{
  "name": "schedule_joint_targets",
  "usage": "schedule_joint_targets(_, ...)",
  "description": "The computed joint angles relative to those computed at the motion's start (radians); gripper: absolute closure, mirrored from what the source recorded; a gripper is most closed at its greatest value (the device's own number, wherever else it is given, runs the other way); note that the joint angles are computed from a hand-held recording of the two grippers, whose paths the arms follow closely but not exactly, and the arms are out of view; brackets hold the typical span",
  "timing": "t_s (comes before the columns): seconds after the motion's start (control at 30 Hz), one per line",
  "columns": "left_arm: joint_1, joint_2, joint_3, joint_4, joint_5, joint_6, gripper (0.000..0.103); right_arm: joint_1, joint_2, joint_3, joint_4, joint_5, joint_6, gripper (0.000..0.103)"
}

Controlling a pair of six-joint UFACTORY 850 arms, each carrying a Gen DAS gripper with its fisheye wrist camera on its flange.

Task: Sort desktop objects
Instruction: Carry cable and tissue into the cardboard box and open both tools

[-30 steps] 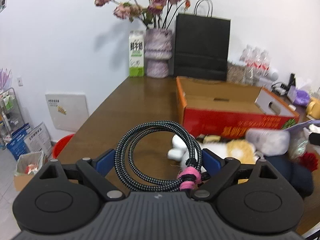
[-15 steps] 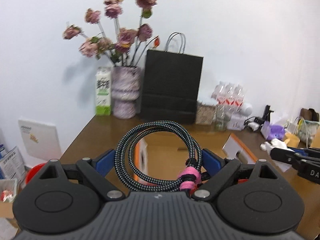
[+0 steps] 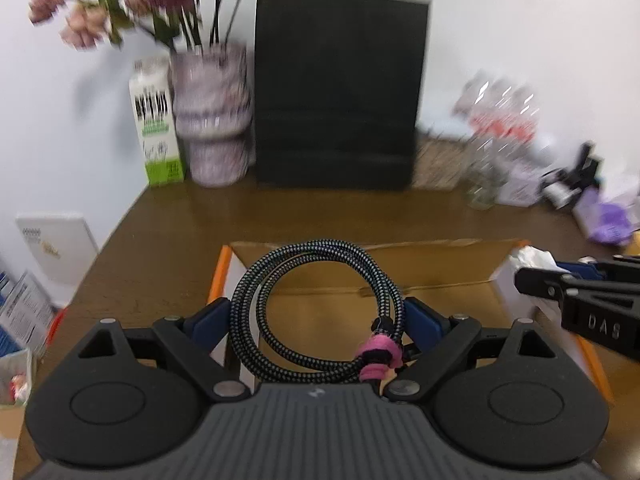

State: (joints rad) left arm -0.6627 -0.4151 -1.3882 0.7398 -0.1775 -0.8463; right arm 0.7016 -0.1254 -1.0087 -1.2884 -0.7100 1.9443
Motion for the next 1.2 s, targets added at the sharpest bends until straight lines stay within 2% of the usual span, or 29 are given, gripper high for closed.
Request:
schedule_joint_targets(0.13,-0.013,-0.136,-0.151,-0.091,-0.12,0.126,0.011,-0.094,-0.094,-0.065,0.143,0.108,-0.147,0.084)
schedule_joint_targets(0.27,-0.014,-0.218,-0.234,-0.173,-0.18,0.223,0.011,-0.151,-0.166,-0.117,0.305,0.163,-0.333,0.084)
schedule_joint_targets(0.47,-0.012,-0.277,-0.295,-0.282,-0.262,0.338,0.011,-0.181,-0.209,-0.12,0.368,0.227,-0.381,0.083)
schedule_joint_targets(0.53,-0.016,-0.27,-0.283,-0.25,-0.26,0.311,0.011,-0.182,-0.202,-0.112,0.331,0.24,-0.342,0.083)
schedule_joint_targets(0.6,-0.024,-0.275,-0.29,-0.211,-0.29,0.284,0.011,-0.181,-0.215,-0.126,0.358,0.211,-0.371,0.082)
schedule_joint_targets(0.7,-0.029,-0.282,-0.302,-0.203,-0.316,0.267,0.01,-0.186,-0.219,-0.132,0.407,0.21,-0.413,0.076)
schedule_joint_targets(0.77,-0.033,-0.286,-0.307,-0.185,-0.328,0.244,0.008,-0.189,-0.225,-0.139,0.423,0.2,-0.439,0.068)
schedule_joint_targets(0.8,-0.034,-0.285,-0.307,-0.184,-0.327,0.247,0.002,-0.186,-0.228,-0.145,0.428,0.188,-0.442,0.047)
schedule_joint_targets(0.83,-0.034,-0.283,-0.304,-0.182,-0.321,0.252,0.0,-0.183,-0.23,-0.147,0.435,0.177,-0.45,0.034)
schedule_joint_targets(1.0,-0.049,-0.279,-0.303,-0.103,-0.343,0.212,0.0,-0.184,-0.241,-0.163,0.493,0.161,-0.51,0.026)
schedule_joint_targets(1.2,-0.045,-0.282,-0.312,-0.135,-0.352,0.219,0.0,-0.183,-0.244,-0.168,0.505,0.155,-0.512,0.023)
